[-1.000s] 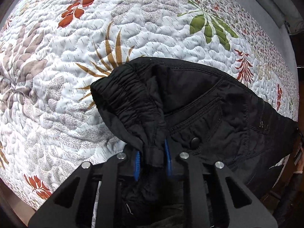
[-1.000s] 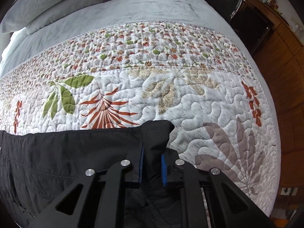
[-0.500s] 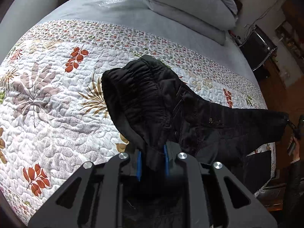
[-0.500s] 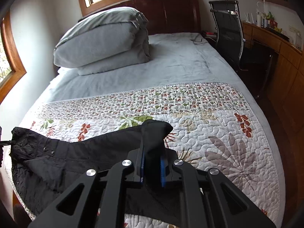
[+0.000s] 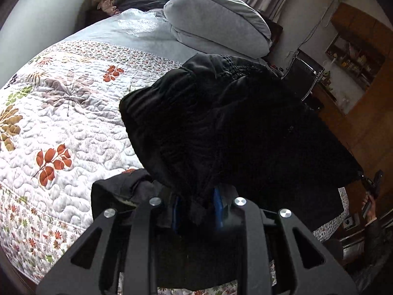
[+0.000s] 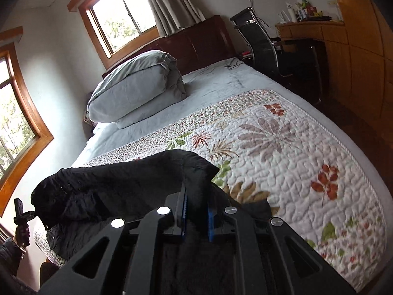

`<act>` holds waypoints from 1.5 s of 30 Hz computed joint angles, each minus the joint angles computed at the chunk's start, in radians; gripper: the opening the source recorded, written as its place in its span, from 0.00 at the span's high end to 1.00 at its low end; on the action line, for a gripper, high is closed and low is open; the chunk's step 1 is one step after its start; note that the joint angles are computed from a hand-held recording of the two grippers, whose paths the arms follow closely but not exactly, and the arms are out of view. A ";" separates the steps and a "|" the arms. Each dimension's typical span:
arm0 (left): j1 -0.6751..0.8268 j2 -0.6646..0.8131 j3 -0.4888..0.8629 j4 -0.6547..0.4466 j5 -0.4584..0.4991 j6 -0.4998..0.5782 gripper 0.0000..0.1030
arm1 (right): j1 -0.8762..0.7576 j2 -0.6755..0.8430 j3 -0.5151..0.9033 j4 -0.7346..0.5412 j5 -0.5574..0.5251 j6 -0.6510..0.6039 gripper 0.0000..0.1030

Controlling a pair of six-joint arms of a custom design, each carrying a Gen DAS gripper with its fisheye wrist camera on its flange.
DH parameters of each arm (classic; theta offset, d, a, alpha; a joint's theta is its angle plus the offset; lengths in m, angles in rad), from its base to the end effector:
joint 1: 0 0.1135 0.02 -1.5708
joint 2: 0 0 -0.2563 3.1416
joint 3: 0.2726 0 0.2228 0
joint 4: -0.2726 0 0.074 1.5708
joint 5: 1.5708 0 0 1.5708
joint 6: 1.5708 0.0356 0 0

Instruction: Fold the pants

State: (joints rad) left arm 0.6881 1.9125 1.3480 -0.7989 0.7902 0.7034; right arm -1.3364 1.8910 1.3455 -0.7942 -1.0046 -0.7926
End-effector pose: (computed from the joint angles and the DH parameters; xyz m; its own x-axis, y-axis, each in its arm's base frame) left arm 0.2784 0.1962 0.1939 -0.7924 -0.0623 -0.6068 0.2343 0.8874 -0.3971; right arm 0.1074 -0.3204 0.2061 -0.4983 0.4420 -0.7459 0.1738 0.8937 0.4136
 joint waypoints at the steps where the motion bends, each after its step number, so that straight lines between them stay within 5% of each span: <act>1: 0.013 -0.008 -0.024 0.003 0.001 0.018 0.77 | -0.032 0.008 -0.010 -0.032 -0.009 -0.046 0.88; 9: 0.105 -0.043 -0.181 0.059 -0.048 0.118 0.59 | -0.210 0.103 -0.092 -0.083 0.065 -0.209 0.85; 11: 0.150 -0.068 -0.225 0.094 -0.059 0.115 0.48 | -0.235 0.131 -0.110 -0.040 0.098 -0.191 0.79; 13: 0.219 -0.084 -0.243 0.098 -0.045 0.098 0.26 | -0.251 0.140 -0.148 0.022 0.138 -0.172 0.68; 19: 0.401 -0.067 -0.223 -0.016 -0.031 0.108 0.12 | -0.343 0.144 -0.260 0.122 0.207 -0.211 0.48; 22: 0.461 -0.004 -0.217 -0.170 -0.003 0.188 0.11 | -0.407 0.158 -0.282 0.120 0.218 -0.232 0.45; 25: 0.441 0.010 -0.285 -0.183 -0.023 0.173 0.11 | -0.454 0.169 -0.286 0.065 0.210 -0.282 0.45; 29: 0.370 0.035 -0.374 -0.111 0.022 0.084 0.11 | -0.503 0.172 -0.299 0.001 0.179 -0.336 0.43; 35: 0.170 -0.045 -0.460 0.144 0.100 -0.221 0.13 | -0.528 0.153 -0.324 -0.072 0.153 -0.391 0.42; 39: 0.117 -0.091 -0.415 0.242 0.207 -0.381 0.32 | -0.525 0.123 -0.353 -0.126 0.135 -0.425 0.31; 41: 0.076 -0.091 -0.377 0.283 0.168 -0.409 0.41 | -0.522 0.107 -0.369 -0.161 0.116 -0.452 0.31; 45: 0.019 0.000 -0.309 0.319 -0.051 -0.448 0.41 | -0.496 0.077 -0.426 -0.193 0.087 -0.475 0.31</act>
